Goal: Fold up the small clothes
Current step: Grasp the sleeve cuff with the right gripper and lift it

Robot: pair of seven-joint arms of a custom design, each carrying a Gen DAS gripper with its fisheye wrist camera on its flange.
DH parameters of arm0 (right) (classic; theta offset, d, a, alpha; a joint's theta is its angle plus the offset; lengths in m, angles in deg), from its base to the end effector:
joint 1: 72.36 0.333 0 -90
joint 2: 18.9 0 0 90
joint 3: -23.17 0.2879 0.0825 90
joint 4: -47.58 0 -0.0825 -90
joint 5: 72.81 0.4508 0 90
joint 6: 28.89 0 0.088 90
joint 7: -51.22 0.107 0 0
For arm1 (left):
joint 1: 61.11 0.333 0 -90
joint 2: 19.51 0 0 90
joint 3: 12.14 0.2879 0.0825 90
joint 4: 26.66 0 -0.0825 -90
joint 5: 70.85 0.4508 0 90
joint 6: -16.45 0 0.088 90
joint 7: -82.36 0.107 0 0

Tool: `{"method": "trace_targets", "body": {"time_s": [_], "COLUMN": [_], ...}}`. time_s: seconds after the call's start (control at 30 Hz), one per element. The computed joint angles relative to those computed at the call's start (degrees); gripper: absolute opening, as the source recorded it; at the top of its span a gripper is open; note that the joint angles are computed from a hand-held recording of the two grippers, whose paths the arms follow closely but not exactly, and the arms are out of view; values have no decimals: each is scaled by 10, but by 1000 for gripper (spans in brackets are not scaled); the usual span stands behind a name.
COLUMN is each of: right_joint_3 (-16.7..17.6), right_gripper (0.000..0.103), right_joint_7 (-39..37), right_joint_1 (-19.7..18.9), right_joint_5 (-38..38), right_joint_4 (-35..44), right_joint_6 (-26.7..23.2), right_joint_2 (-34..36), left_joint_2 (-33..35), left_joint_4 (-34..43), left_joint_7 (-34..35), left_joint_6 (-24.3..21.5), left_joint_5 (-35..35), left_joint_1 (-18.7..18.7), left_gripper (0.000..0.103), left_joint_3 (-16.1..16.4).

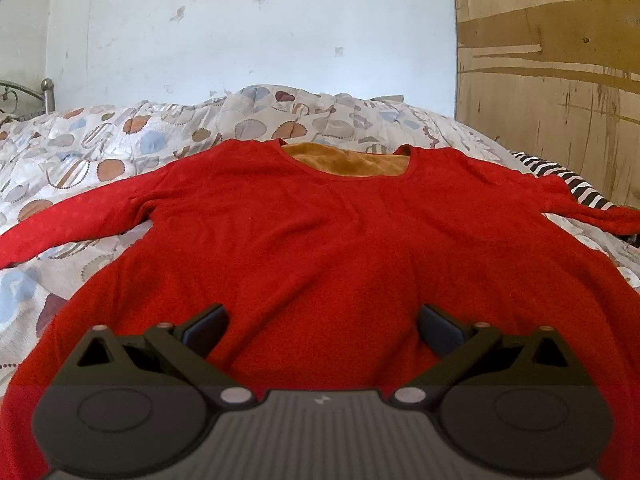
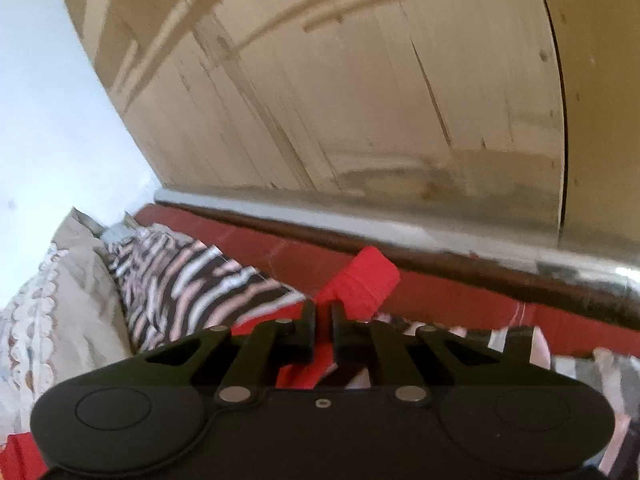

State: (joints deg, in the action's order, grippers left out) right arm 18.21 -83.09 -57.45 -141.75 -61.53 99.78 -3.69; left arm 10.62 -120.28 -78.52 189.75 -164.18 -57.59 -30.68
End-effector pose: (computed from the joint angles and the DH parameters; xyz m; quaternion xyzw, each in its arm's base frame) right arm 0.6743 0.0930 0.3195 -0.0706 0.8823 -0.3974 0.2420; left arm 0.7293 -0.0923 0.2955 -0.4526 0.7389 -0.4207 0.2686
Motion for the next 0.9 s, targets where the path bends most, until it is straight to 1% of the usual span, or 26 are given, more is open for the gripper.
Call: {"method": "trace_targets", "body": {"time_s": [0.07,0.2,0.3,0.37,0.47,0.6,0.7,0.8,0.87,0.9], "right_joint_3": [1,7,11,13,12,5,-5,0,14,23], "right_gripper": [7,7,6,6,5,5,5,4,4,4], "right_joint_7": [-5,-43,-82,-114,-162,-248,-318,-404,-480,-523], "right_joint_1": [6,16,26,34,47,74,94,97,95,94], "right_joint_5": [-16,-53,-90,-114,-138,-154,-159,-127,-86,-63], "right_joint_4": [5,34,66,97,149,244,333,434,512,554], "right_joint_6": [-13,-33,-38,-32,-5,35,81,153,191,203], "right_joint_2": [-7,-11,-6,4,28,85,146,221,284,318], "left_joint_2": [-2,-13,-24,-31,-42,-56,-63,-61,-56,-53], "left_joint_4": [-3,-14,-21,-24,-23,-19,-12,-3,6,9], "left_joint_7": [-31,-142,-209,-243,-258,-244,-253,-296,-301,-305], "left_joint_6": [-9,-30,-43,-48,-45,-53,-53,-32,-24,-20], "left_joint_5": [25,130,204,242,254,226,217,241,238,237], "left_joint_1": [1,3,5,9,31,64,67,58,67,71], "left_gripper": [102,103,103,103,103,103,103,103,103,103], "left_joint_3": [3,10,16,17,0,-20,-12,4,0,-1]}}
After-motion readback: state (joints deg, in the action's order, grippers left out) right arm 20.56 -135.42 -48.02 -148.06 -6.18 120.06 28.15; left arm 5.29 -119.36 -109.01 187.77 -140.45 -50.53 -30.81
